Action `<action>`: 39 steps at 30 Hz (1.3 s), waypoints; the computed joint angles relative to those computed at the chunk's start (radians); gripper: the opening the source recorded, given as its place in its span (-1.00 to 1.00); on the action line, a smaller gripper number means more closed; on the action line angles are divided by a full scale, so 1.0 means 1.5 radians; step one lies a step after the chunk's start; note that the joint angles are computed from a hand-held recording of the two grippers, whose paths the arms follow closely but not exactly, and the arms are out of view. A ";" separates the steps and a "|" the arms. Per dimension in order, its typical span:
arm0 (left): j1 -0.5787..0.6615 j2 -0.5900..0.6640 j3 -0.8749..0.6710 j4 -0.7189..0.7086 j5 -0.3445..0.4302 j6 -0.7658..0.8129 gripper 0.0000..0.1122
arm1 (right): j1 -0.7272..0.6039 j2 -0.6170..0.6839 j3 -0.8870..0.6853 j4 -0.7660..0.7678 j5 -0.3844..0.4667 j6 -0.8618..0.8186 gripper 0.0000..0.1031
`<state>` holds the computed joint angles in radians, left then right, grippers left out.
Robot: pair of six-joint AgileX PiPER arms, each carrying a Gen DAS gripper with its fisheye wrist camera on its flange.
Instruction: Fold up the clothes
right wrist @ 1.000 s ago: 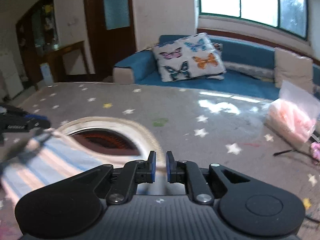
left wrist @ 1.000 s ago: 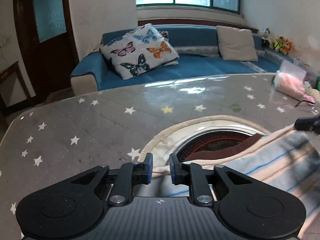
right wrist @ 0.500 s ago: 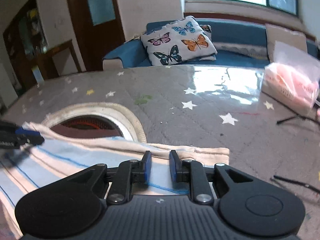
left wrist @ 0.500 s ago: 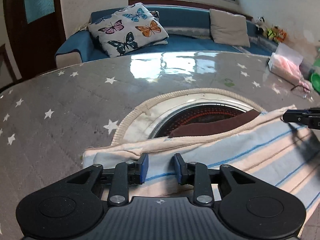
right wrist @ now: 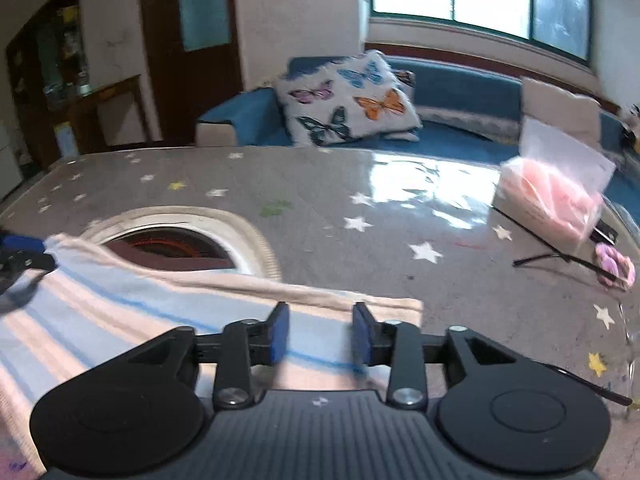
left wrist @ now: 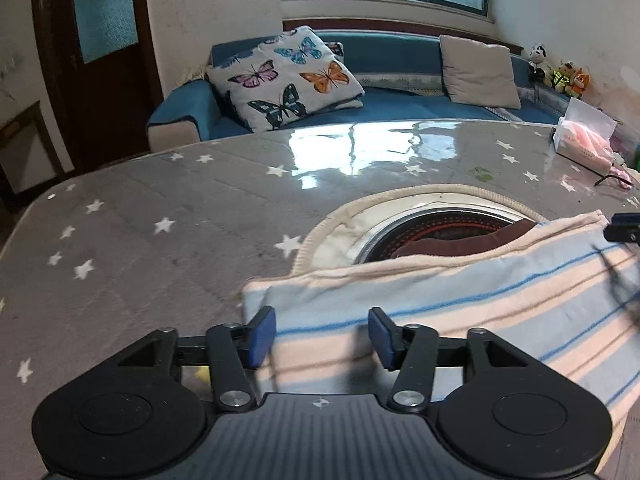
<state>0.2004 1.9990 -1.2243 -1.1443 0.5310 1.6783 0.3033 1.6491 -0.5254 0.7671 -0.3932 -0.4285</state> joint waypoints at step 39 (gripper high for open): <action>0.265 -0.072 0.129 0.067 0.275 0.066 -0.79 | 0.245 -0.290 0.292 0.347 -0.046 -0.058 -0.60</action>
